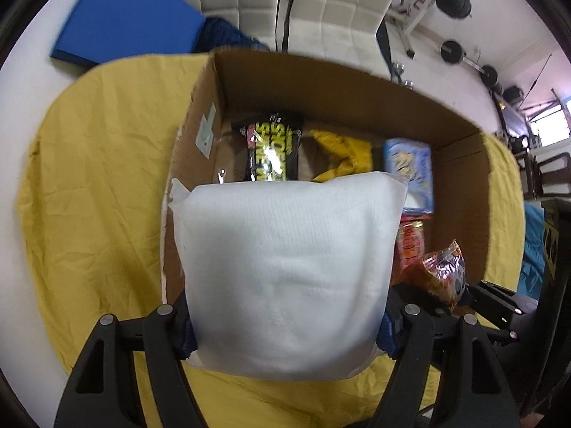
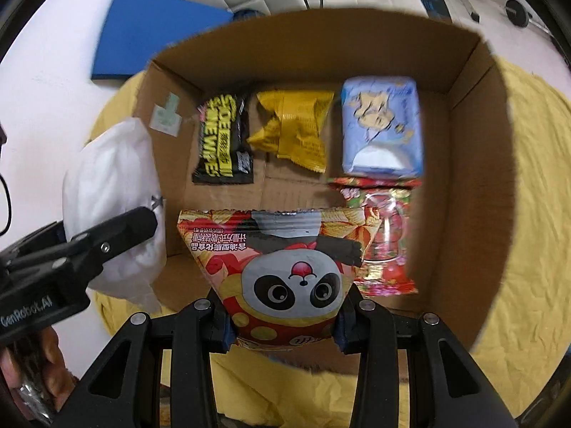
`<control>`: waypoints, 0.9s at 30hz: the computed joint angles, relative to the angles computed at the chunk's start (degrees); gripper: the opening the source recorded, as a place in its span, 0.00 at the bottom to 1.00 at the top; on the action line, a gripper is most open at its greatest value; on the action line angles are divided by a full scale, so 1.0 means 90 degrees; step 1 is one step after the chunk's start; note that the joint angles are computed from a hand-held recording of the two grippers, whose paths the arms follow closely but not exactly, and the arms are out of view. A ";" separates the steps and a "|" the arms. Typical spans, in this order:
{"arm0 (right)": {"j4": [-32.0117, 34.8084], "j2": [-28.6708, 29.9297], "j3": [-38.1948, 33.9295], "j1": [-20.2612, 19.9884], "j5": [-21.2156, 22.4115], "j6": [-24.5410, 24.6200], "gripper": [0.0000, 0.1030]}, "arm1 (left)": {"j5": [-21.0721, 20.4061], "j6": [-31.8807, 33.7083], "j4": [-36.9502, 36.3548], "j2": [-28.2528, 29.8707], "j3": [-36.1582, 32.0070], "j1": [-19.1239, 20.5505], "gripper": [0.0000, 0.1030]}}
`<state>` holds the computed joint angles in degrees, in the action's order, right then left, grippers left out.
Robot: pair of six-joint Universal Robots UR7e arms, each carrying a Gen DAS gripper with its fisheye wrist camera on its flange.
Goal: Organize soft objects
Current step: 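Carry the white pouch with the left tool while the right tool carries the panda bag into the box, then open the right tool to release the panda bag while the left tool releases the white pouch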
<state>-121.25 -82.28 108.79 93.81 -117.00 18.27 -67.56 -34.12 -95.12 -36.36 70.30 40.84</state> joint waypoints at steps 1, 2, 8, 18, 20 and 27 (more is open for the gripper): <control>-0.0010 0.0039 0.0010 -0.0053 0.0027 -0.0019 0.41 | -0.0044 0.0048 0.0079 0.0069 -0.0066 0.0053 0.70; -0.0056 0.0102 0.0043 -0.0110 0.0035 -0.0025 0.41 | -0.0103 0.0113 0.0177 0.0163 -0.0138 0.0122 0.70; -0.0261 0.0268 0.0203 -0.0424 0.0252 -0.0048 0.41 | -0.0420 0.0328 0.0527 0.0464 -0.0368 0.0361 0.71; -0.0385 0.0458 0.0251 -0.0664 0.0303 -0.0083 0.42 | -0.0570 0.0755 0.1080 0.0953 -0.0738 0.0416 0.72; -0.0439 0.0502 0.0253 -0.0692 0.0351 -0.0062 0.42 | -0.0608 0.0691 0.1163 0.1013 -0.0778 0.0438 0.72; -0.0267 0.0608 0.0218 -0.0546 0.0128 0.0063 0.45 | -0.0716 0.0529 0.1340 0.1019 -0.0701 0.0549 0.72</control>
<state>-123.65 -76.81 110.76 88.90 -115.85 18.83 -74.00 -29.36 -83.06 -27.18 63.99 45.78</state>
